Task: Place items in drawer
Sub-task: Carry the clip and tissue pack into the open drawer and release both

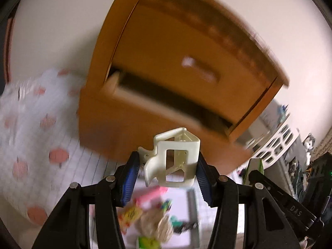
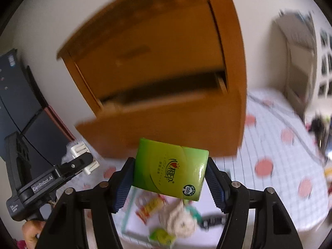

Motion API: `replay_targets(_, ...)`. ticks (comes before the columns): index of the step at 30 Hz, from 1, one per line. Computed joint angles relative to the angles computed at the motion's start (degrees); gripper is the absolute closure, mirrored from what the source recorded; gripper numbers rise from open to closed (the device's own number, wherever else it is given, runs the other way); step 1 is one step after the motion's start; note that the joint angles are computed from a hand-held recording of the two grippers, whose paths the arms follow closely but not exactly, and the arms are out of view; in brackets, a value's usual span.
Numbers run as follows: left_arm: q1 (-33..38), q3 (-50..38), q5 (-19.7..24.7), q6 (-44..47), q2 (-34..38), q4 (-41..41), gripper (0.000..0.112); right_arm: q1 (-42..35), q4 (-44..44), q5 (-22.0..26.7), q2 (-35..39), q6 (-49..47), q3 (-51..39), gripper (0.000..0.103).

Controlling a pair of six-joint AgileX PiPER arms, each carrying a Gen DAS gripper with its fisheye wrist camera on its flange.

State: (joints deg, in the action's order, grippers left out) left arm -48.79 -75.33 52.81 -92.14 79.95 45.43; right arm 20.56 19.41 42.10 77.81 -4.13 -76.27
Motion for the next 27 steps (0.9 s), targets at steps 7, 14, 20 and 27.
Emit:
replay_targets(7,7.65,-16.89,3.92,17.62,5.99,-6.4,0.058,1.03,-6.04,8.06,10.72,5.0,-22.32,0.034)
replay_targets(14,14.03,-26.17,7.77,27.66,13.68,-12.76,0.058,2.34,-11.37,14.27,21.19,8.62,-36.06,0.034)
replay_targets(20,17.81,-30.17,9.64,30.59,19.02,-17.38,0.058,3.29,-14.53,19.09,27.3,10.92,-42.35,0.034)
replay_targets(27,17.92,-34.64,11.62,33.31,22.13,-17.68,0.058,3.39,-15.34,19.47,29.03,11.57,-43.91,0.033)
